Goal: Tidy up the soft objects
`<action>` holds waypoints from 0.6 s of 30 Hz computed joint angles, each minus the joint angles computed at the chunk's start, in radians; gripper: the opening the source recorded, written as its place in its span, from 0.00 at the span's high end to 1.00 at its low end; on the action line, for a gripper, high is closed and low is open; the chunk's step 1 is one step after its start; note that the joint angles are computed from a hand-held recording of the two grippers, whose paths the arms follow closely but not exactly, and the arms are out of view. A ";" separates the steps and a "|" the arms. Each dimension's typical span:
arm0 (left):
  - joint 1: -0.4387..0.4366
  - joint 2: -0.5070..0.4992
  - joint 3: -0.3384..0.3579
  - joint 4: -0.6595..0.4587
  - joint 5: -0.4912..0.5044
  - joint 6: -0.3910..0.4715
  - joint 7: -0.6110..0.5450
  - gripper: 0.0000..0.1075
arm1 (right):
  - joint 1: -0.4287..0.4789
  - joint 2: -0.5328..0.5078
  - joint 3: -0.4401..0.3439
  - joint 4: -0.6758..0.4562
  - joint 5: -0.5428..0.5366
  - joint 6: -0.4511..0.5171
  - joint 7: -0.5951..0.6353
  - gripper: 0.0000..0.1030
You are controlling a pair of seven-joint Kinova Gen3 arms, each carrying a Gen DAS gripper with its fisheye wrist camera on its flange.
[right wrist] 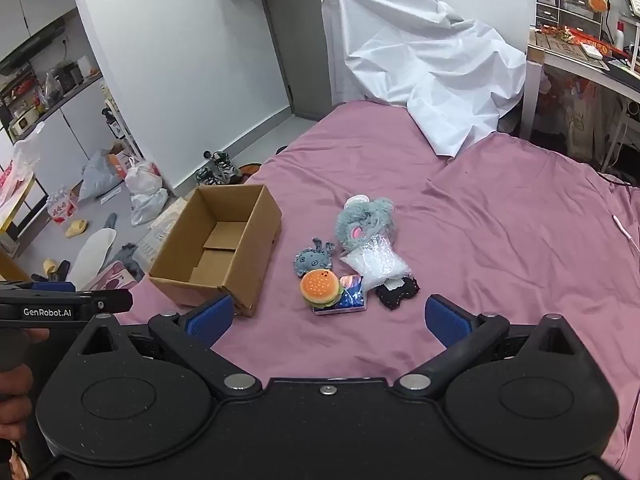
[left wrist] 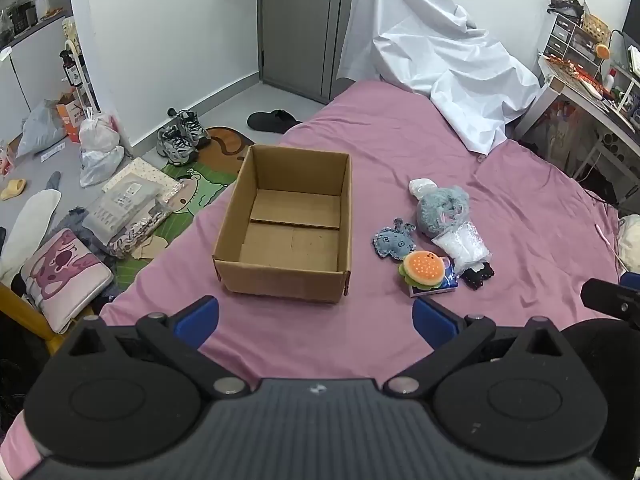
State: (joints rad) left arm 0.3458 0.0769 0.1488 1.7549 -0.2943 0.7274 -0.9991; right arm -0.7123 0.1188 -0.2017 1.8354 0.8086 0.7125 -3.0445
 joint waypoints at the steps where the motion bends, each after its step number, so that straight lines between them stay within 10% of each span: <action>1: -0.001 -0.001 0.000 0.001 0.003 -0.003 0.000 0.05 | 0.014 -0.005 -0.006 0.007 -0.009 -0.021 0.004 0.00; 18: 0.017 -0.016 0.009 0.013 -0.036 -0.028 0.040 0.05 | 0.008 -0.017 -0.008 0.027 0.023 -0.025 -0.035 0.00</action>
State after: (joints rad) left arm 0.3630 0.0609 0.1578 1.7680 -0.3304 0.6991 -0.9591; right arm -0.7040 0.1015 -0.2093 1.8624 0.8318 0.6879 -3.0790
